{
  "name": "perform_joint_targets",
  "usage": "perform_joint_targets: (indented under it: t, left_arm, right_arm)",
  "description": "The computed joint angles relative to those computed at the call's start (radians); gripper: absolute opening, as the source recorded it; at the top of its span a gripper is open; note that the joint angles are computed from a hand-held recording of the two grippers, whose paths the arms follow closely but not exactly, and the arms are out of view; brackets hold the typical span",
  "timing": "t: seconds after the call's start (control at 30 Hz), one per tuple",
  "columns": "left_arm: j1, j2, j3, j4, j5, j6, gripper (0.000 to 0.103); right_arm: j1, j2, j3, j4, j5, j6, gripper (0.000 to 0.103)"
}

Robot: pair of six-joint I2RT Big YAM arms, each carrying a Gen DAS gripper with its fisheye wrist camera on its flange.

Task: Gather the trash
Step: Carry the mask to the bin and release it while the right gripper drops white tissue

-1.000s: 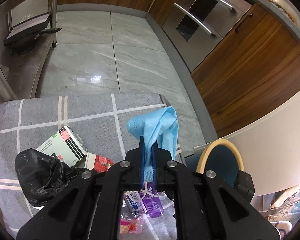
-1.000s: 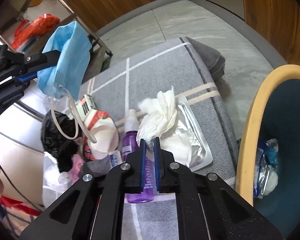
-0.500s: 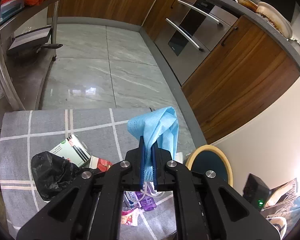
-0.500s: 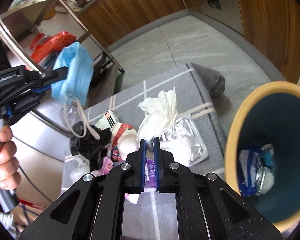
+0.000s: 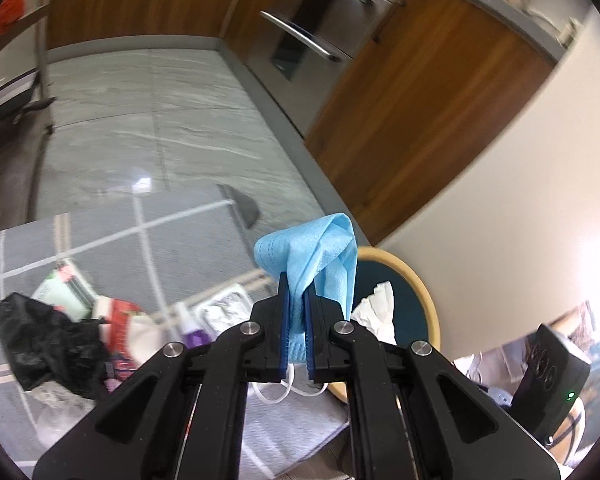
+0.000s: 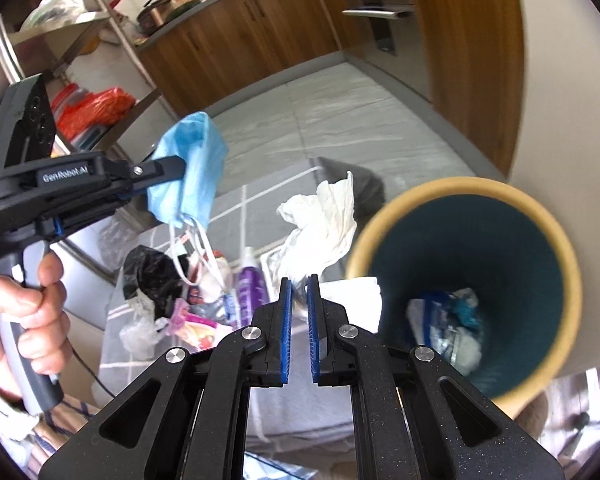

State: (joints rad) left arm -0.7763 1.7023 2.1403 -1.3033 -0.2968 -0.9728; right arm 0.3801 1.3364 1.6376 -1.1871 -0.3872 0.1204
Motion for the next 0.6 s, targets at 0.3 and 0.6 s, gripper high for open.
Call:
perform_joint_targets:
  t: [0.3, 0.6]
  left_arm:
    - [-0.045, 0.149, 0.177, 0.020, 0.068, 0.080, 0.005]
    - [-0.063, 0.268, 0.314, 0.043, 0.128, 0.117, 0.005]
  right_arm:
    - [-0.080, -0.065, -0.054, 0.008, 0.023, -0.005, 0.009]
    - [-0.137, -0.088, -0.092, -0.007, 0.072, 0.011, 0.009]
